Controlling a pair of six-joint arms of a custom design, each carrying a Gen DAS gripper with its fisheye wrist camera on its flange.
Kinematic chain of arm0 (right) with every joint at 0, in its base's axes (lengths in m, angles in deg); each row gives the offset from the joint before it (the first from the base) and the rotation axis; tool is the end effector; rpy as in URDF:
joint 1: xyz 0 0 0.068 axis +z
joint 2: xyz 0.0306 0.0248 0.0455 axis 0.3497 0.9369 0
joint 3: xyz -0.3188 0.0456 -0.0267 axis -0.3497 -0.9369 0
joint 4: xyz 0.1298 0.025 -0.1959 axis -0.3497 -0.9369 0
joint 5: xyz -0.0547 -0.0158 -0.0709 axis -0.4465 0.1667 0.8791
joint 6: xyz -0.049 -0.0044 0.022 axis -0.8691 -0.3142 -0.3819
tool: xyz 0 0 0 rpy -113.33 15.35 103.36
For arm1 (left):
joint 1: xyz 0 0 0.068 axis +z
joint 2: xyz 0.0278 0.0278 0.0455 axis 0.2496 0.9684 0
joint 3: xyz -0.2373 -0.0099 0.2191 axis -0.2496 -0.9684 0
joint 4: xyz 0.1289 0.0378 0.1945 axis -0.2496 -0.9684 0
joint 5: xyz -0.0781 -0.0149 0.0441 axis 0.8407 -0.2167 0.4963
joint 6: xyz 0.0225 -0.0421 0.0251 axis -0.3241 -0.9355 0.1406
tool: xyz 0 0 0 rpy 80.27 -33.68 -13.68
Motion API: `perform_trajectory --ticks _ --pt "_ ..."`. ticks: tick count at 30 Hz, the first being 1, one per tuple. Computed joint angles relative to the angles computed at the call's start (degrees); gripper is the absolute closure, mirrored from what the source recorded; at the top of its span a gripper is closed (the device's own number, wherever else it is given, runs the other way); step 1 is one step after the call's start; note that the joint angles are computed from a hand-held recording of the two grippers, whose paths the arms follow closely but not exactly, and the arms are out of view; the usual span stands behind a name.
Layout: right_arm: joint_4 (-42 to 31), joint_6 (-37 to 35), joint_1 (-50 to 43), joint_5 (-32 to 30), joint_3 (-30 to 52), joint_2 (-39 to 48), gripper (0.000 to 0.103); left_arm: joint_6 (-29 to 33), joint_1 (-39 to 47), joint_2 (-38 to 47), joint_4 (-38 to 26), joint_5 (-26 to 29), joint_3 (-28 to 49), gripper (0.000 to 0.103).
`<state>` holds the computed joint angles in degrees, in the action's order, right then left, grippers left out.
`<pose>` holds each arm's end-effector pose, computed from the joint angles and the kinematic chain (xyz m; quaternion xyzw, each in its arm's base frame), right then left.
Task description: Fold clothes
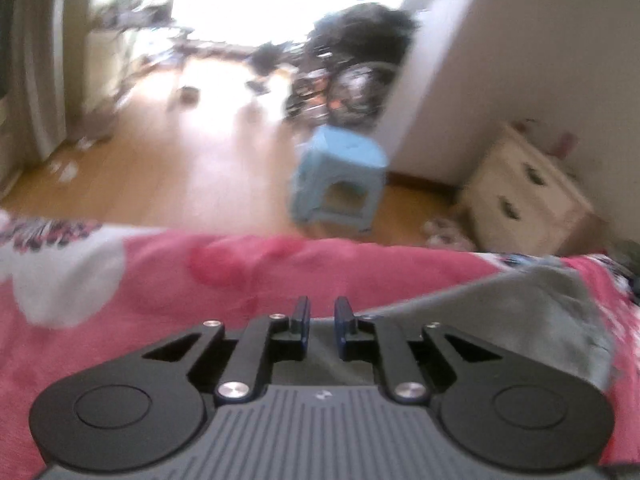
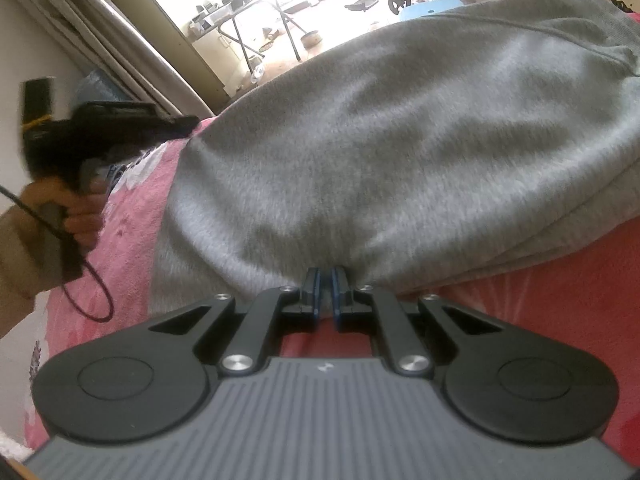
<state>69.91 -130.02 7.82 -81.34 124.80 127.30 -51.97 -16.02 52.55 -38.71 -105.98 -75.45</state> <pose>0.3019 -0.0421 0.0805 -0.2478 0.8904 0.3160 0.2143 0.1890 -0.0937 0.1390 -0.2176 0.8849 -0.0686 0.4061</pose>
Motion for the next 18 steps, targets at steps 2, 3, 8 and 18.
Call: perform_trajectory --ticks 2,3,8,18 --pt "0.0 0.1 0.0 0.0 0.1 0.1 0.1 1.0 -4.9 -3.2 -2.9 -0.2 0.6 0.089" --pt "0.1 0.1 0.0 0.0 0.0 0.1 0.1 1.4 -7.0 -3.8 -3.8 0.3 1.2 0.089" --pt "0.6 0.3 0.1 0.1 -0.3 -0.1 0.1 1.8 -12.1 7.0 -6.7 4.9 7.2 0.085" --pt "1.0 0.1 -0.1 0.1 -1.0 -0.4 0.1 3.4 -8.9 14.0 -6.7 2.6 13.3 0.09"
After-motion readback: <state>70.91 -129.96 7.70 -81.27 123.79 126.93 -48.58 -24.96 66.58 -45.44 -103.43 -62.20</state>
